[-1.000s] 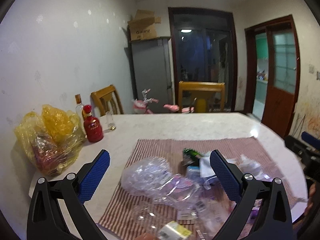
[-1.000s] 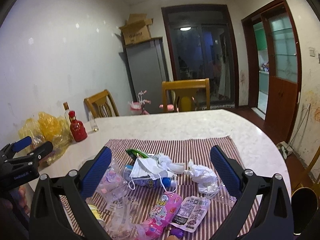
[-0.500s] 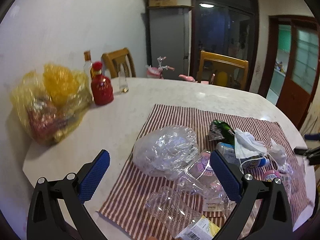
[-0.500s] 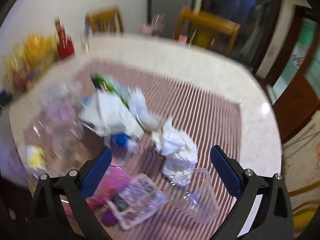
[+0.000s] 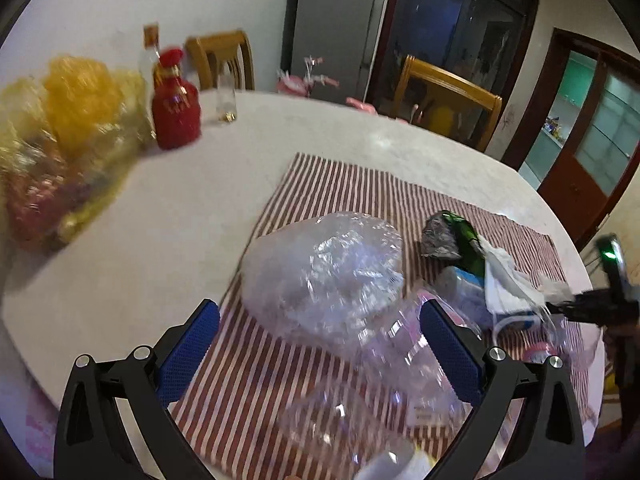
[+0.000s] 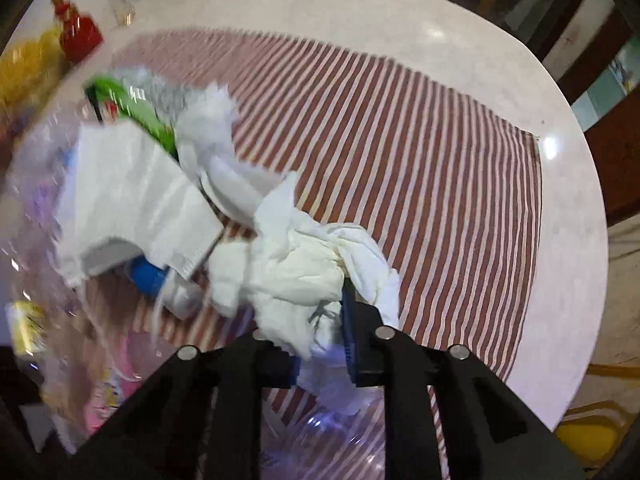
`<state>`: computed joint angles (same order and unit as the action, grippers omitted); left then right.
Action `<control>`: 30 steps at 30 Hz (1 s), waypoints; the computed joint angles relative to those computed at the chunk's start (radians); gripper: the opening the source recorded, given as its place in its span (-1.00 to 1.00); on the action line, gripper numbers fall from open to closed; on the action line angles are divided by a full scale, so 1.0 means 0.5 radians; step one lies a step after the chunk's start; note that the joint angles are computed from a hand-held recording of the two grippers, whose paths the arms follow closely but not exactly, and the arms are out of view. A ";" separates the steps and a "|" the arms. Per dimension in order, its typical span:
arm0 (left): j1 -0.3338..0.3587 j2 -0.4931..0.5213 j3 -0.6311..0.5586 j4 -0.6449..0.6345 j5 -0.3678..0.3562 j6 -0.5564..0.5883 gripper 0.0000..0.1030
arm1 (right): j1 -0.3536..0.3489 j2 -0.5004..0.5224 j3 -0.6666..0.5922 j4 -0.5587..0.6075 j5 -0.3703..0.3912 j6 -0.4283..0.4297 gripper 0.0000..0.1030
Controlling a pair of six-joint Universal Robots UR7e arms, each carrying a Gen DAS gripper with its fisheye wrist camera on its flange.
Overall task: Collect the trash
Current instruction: 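Grasp the crumpled plastic bag with the left tool while the right tool grasps white tissues, then carry the plastic bag and tissues to the black bin and release both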
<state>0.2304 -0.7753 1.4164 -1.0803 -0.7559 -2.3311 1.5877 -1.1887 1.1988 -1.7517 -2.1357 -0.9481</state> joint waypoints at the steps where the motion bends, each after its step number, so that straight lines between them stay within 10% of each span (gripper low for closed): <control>1: 0.052 -0.029 0.034 -0.050 -0.027 0.064 0.89 | -0.014 -0.024 -0.008 0.013 0.063 0.008 -0.73; 10: 0.390 -0.114 0.172 -0.547 -0.239 0.718 0.88 | -0.079 -0.126 -0.264 0.272 0.496 0.206 -0.72; 14: 0.385 -0.195 0.324 -0.858 -0.186 0.821 -0.31 | -0.077 -0.174 -0.308 0.328 0.597 0.213 -0.71; 17: 0.350 -0.201 0.298 -0.792 -0.138 0.809 -0.71 | -0.063 -0.147 -0.342 0.335 0.657 0.233 -0.71; 30: -0.021 0.057 -0.390 0.275 0.371 0.274 -0.72 | -0.123 -0.251 -0.243 0.381 0.966 0.327 -0.71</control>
<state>0.2200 -0.7466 1.2215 -0.9429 -0.5703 -2.1943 1.5260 -1.3142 1.0776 -1.5611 -1.6528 -0.7846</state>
